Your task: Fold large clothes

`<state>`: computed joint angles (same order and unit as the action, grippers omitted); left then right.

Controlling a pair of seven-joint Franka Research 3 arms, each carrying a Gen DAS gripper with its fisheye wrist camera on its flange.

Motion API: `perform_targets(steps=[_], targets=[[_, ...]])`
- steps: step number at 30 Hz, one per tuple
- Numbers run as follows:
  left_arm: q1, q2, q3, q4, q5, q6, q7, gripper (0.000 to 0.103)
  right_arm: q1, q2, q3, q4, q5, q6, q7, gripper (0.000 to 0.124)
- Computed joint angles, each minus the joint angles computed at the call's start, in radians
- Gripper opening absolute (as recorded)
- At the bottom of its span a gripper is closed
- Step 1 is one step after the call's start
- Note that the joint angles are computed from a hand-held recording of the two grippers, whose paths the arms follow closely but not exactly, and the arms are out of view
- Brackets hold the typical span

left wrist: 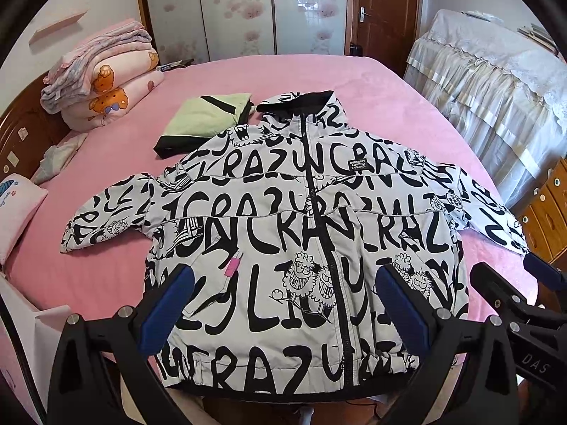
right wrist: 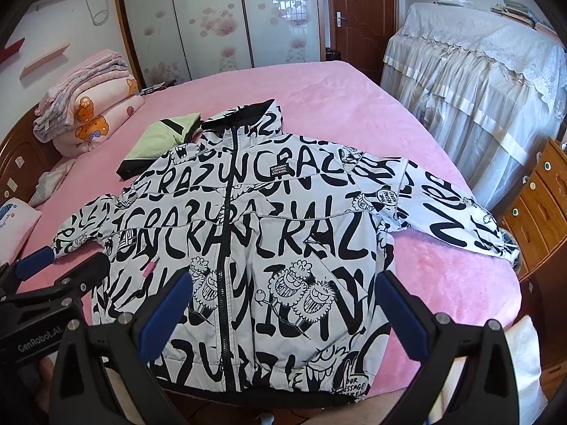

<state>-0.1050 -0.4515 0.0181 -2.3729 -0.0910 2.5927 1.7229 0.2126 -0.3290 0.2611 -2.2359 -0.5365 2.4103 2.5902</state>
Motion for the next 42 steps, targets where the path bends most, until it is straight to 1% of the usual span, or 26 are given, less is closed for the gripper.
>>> perform_targets(steps=[1, 4, 8, 13, 16, 18, 20, 21, 23, 24, 27, 30, 31, 32, 35, 37, 39, 41, 42], targets=[[-0.002, 0.000, 0.003, 0.000, -0.002, -0.003, 0.005, 0.102, 0.000, 0.001, 0.000, 0.002, 0.001, -0.001, 0.004, 0.102], [-0.003, 0.024, -0.022, 0.031, 0.010, -0.019, -0.017, 0.102, -0.003, -0.003, -0.004, -0.006, 0.006, 0.008, 0.013, 0.102], [-0.009, 0.044, -0.038, 0.057, 0.024, -0.027, -0.019, 0.102, -0.016, -0.025, -0.012, -0.032, 0.012, 0.029, 0.026, 0.102], [-0.028, 0.079, -0.058, 0.108, 0.028, -0.025, -0.020, 0.102, -0.047, -0.053, -0.011, -0.044, 0.005, 0.045, 0.043, 0.102], [-0.047, 0.122, -0.073, 0.170, 0.018, -0.020, -0.018, 0.102, -0.077, -0.076, 0.000, -0.048, -0.024, 0.045, 0.054, 0.102], [-0.061, 0.148, -0.078, 0.205, 0.001, -0.004, -0.005, 0.102, -0.099, -0.091, 0.001, -0.054, -0.043, 0.047, 0.059, 0.102], [-0.073, 0.169, -0.089, 0.231, -0.009, 0.032, 0.005, 0.102, -0.129, -0.123, -0.017, -0.080, -0.060, 0.071, 0.049, 0.102], [-0.079, 0.181, -0.096, 0.244, -0.010, 0.056, 0.011, 0.102, -0.149, -0.128, 0.000, -0.074, -0.076, 0.062, 0.065, 0.102], [-0.077, 0.209, -0.125, 0.274, 0.025, 0.090, -0.013, 0.102, -0.185, -0.158, -0.014, -0.092, -0.100, 0.078, 0.055, 0.102], [-0.081, 0.224, -0.134, 0.292, 0.036, 0.104, -0.018, 0.102, -0.206, -0.172, -0.032, -0.104, -0.111, 0.099, 0.040, 0.102], [-0.091, 0.270, -0.165, 0.340, 0.075, 0.155, -0.048, 0.102, -0.265, -0.197, -0.032, -0.114, -0.124, 0.119, 0.035, 0.102], [-0.122, 0.312, -0.173, 0.373, 0.049, 0.224, -0.030, 0.102, -0.321, -0.207, -0.035, -0.118, -0.131, 0.122, 0.032, 0.102], [-0.128, 0.327, -0.180, 0.387, 0.046, 0.234, -0.035, 0.102, -0.337, -0.211, -0.043, -0.123, -0.132, 0.127, 0.028, 0.102], [-0.144, 0.350, -0.178, 0.411, 0.004, 0.232, -0.012, 0.102, -0.350, -0.212, -0.049, -0.126, -0.127, 0.127, 0.025, 0.102], [-0.156, 0.410, -0.196, 0.478, -0.069, 0.200, 0.011, 0.102, -0.383, -0.215, -0.071, -0.141, -0.105, 0.126, 0.013, 0.102], [-0.154, 0.454, -0.219, 0.509, -0.034, 0.206, -0.017, 0.102, -0.405, -0.215, -0.085, -0.157, -0.086, 0.124, 0.012, 0.102], [-0.156, 0.494, -0.238, 0.530, 0.049, 0.225, -0.063, 0.102, -0.422, -0.209, -0.102, -0.173, -0.061, 0.124, 0.009, 0.102], [-0.160, 0.528, -0.252, 0.542, 0.111, 0.244, -0.099, 0.102, -0.427, -0.196, -0.138, -0.194, -0.017, 0.143, -0.012, 0.102], [-0.161, 0.553, -0.262, 0.552, 0.114, 0.251, -0.101, 0.102, -0.425, -0.187, -0.163, -0.206, 0.018, 0.159, -0.033, 0.102]])
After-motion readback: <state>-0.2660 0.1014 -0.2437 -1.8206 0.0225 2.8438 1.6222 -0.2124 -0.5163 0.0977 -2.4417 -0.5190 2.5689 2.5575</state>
